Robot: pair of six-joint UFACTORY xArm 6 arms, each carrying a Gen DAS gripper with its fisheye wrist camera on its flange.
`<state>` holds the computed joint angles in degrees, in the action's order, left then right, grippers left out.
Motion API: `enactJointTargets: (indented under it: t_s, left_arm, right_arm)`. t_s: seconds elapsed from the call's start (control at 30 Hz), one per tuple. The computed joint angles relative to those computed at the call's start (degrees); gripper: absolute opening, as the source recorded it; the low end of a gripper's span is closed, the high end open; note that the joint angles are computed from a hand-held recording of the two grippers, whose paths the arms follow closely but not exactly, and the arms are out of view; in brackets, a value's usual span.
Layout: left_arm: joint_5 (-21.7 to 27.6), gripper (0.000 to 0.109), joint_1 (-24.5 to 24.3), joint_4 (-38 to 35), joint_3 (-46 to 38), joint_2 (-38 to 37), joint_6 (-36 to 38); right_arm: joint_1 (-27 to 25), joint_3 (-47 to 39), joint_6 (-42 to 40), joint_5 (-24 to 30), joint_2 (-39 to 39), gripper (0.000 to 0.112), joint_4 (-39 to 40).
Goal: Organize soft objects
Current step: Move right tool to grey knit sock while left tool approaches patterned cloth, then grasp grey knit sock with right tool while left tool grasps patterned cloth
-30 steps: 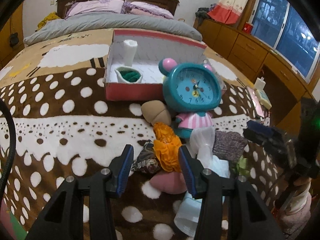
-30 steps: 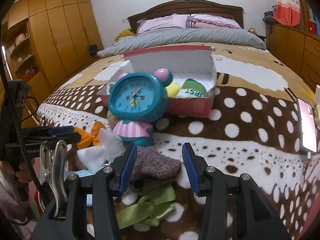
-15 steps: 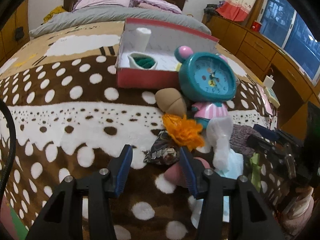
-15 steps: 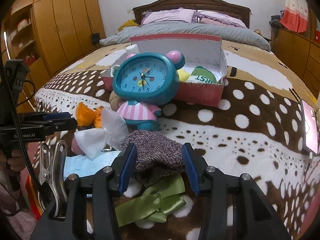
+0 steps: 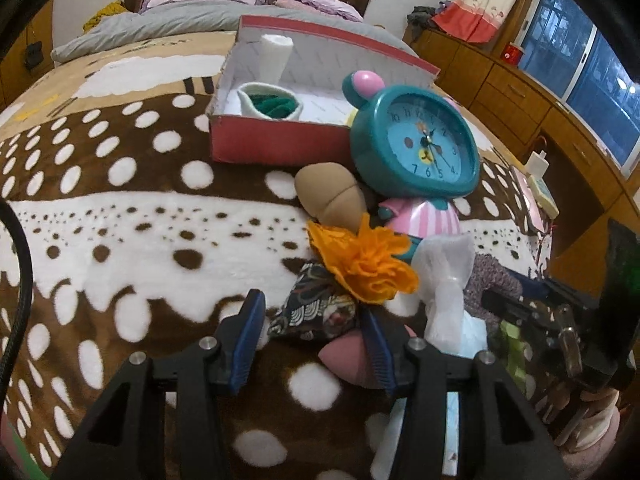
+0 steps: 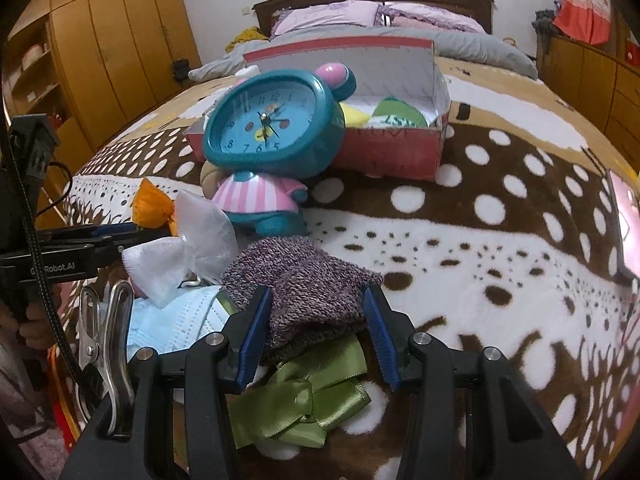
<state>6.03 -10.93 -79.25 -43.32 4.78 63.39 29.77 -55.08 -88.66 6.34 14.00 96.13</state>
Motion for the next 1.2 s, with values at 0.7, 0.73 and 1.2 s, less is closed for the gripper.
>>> enactJointTargets:
  t_s: [0.7,0.73,1.2]
  left_arm:
    - [4.03,0.04,3.15,-6.57,1.33,-2.85,5.09]
    - [3.63,0.04,3.19,-6.58,1.53,-3.19,5.14]
    - [-1.12,0.04,3.56,-19.81,3.32,-8.95,19.48]
  right_arm:
    - [-0.83,0.03,-1.21,1.61,0.67,0.047,3.06]
    - [-0.58,0.06,-1.44,1.32,0.54,0.045,3.38]
    - [0.02,1.14,-7.41,0.2,-2.78,0.029,11.52]
